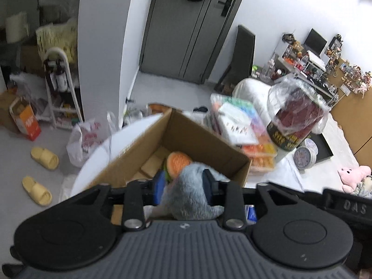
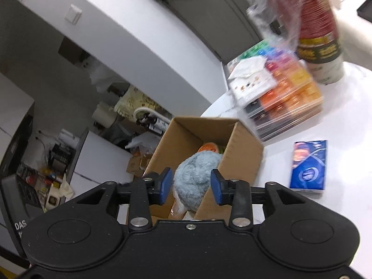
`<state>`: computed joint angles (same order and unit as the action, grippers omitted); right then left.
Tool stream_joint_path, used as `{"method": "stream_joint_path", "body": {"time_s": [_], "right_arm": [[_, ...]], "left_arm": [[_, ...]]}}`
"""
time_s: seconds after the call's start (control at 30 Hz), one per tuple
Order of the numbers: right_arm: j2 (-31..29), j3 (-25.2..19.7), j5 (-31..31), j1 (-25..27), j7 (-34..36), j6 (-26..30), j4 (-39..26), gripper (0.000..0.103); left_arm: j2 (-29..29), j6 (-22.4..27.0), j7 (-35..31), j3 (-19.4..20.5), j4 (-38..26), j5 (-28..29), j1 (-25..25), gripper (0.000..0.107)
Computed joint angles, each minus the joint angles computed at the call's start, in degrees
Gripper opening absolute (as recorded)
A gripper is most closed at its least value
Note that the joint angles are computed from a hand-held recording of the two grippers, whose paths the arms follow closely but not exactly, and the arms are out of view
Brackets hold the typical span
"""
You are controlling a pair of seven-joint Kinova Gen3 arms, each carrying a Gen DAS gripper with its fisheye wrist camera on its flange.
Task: Organize soft objects
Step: 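Open the right gripper to drop the grey fluffy ball into the box, then move the left tool toward the grey-blue cat plush on the table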
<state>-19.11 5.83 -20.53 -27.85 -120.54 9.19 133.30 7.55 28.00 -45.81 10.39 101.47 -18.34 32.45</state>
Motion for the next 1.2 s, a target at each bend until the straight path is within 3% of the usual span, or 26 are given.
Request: {"method": "stream_joint_path", "body": {"time_s": [0.2, 0.3, 0.53, 0.73, 1.13, 1.2], "right_arm": [[-5.0, -4.4, 3.5, 7.5, -0.7, 5.7, 0.3, 0.050], [-6.9, -3.9, 4.4, 8.2, 0.4, 7.9, 0.5, 0.051], [-10.3, -3.0, 5.1, 8.5, 4.0, 12.8, 0.2, 0.055], [-12.6, -1.6, 4.8, 7.8, 8.6, 16.0, -0.3, 0.065], [-17.7, 2.0, 1.6, 7.8, 12.4, 16.4, 3.4, 0.075], [-19.0, 2.9, 1.1, 7.6, 12.7, 15.7, 4.3, 0.084]], "left_arm": [[-0.8, 1.8, 6.2, 0.2, -1.6, -8.0, 3.8, 0.062], [-1.3, 2.2, 6.8, 1.1, -1.6, -9.9, 4.6, 0.069], [-1.9, 5.6, 12.3, 2.4, -2.1, -14.3, 6.8, 0.074], [-2.8, 8.2, 17.0, 4.2, -1.6, -18.1, 8.2, 0.077], [-2.4, 14.1, 24.8, 7.1, -1.4, -24.5, 12.5, 0.077], [-2.2, 14.9, 26.1, 7.3, -1.4, -25.4, 13.2, 0.077]]}}
